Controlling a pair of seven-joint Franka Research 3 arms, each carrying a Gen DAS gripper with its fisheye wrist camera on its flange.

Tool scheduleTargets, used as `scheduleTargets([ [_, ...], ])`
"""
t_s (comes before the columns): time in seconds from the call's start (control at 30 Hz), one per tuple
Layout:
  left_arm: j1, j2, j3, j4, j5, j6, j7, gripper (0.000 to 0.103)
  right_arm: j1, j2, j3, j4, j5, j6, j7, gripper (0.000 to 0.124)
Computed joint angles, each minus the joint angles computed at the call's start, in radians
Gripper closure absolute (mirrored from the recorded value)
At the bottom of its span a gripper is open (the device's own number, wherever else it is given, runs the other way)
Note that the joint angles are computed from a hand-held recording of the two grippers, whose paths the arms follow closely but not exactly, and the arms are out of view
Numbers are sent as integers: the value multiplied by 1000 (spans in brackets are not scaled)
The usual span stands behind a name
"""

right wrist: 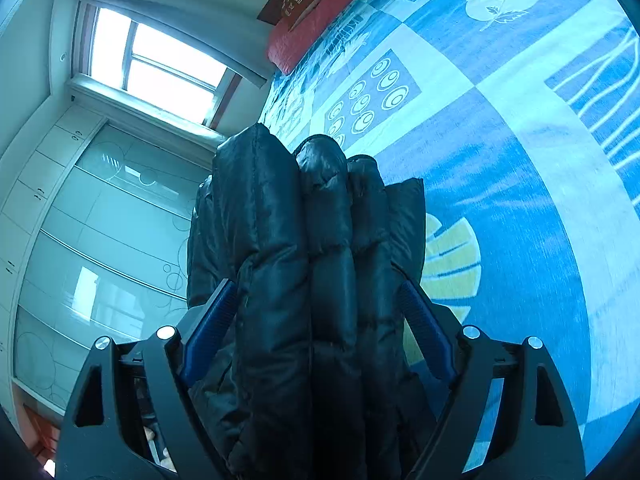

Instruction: Fold large clothes

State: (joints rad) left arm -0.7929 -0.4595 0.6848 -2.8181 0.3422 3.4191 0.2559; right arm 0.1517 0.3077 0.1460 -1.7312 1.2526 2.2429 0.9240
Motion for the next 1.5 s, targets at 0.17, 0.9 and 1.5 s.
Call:
scheduleTargets([
  [0.17,-175,19,221,82,43,-1,25,17,-1,51,5,79,-24,-8,57,38],
  [0.9,-376,139,341,311,-171,-276,312,17,4,197,45,243,-256,0,236,73],
  [1.5,-351,204,269,338,-388,-265,496,19,-22,184,64,197,-174,10,184,76],
])
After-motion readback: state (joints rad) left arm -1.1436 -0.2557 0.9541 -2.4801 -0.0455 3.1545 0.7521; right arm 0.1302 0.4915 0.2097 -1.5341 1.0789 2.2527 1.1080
